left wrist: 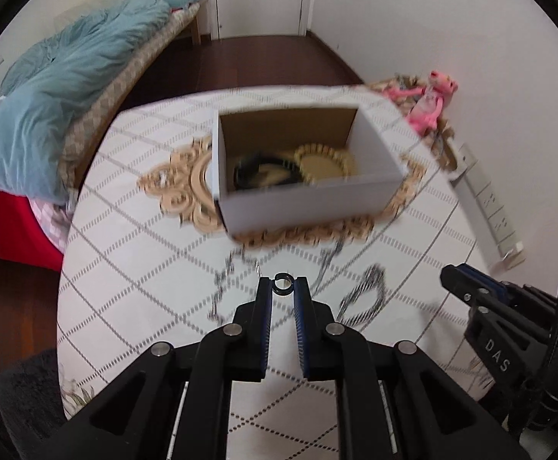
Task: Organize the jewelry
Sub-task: 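Carry the black ring in the left tool over the box while the right tool carries its ring, then release the rings into the box from both tools and withdraw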
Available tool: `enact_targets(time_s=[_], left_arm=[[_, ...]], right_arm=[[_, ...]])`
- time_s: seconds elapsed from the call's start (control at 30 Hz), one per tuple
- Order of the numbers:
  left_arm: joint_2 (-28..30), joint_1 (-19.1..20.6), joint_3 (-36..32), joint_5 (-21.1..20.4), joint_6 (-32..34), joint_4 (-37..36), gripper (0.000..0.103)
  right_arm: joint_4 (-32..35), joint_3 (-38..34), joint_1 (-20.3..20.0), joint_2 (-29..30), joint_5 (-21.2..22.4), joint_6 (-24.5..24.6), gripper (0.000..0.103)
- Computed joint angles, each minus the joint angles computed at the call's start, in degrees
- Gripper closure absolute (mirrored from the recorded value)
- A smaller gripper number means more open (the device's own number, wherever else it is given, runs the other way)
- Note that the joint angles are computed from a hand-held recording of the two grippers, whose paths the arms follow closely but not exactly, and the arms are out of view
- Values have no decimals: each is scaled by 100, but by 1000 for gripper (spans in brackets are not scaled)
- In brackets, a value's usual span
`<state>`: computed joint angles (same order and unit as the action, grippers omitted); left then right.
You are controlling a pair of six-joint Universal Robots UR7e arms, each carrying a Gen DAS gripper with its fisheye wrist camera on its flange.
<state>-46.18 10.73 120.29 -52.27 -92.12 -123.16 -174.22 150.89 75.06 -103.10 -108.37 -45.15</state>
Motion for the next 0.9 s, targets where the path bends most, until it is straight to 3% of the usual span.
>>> enact_targets(time_s=[0.2, 0.33, 0.5, 0.73, 0.83, 0.9], left_arm=[[-342, 345, -75, 373, 384, -154, 94], [-440, 842, -181, 419, 984, -470, 94], [-374, 1556, -418, 191, 1845, -883, 94], [-360, 2055, -788, -66, 1947, -574, 91], [-410, 2015, -832, 65, 1835, -370, 76], [-489, 1950, -813, 181, 1645, -176, 39]], right_arm=[[390, -620, 664, 411, 79, 522, 90], [614, -1304, 1064, 1200, -22, 879, 90], [1220, -2161, 1316, 2117, -273, 1285, 90], [2496, -3074, 1312, 2766, -281, 1838, 89], [2638, -3158, 1286, 2774, -259, 1898, 88], [2685, -3164, 1270, 2722, -272, 1910, 80]])
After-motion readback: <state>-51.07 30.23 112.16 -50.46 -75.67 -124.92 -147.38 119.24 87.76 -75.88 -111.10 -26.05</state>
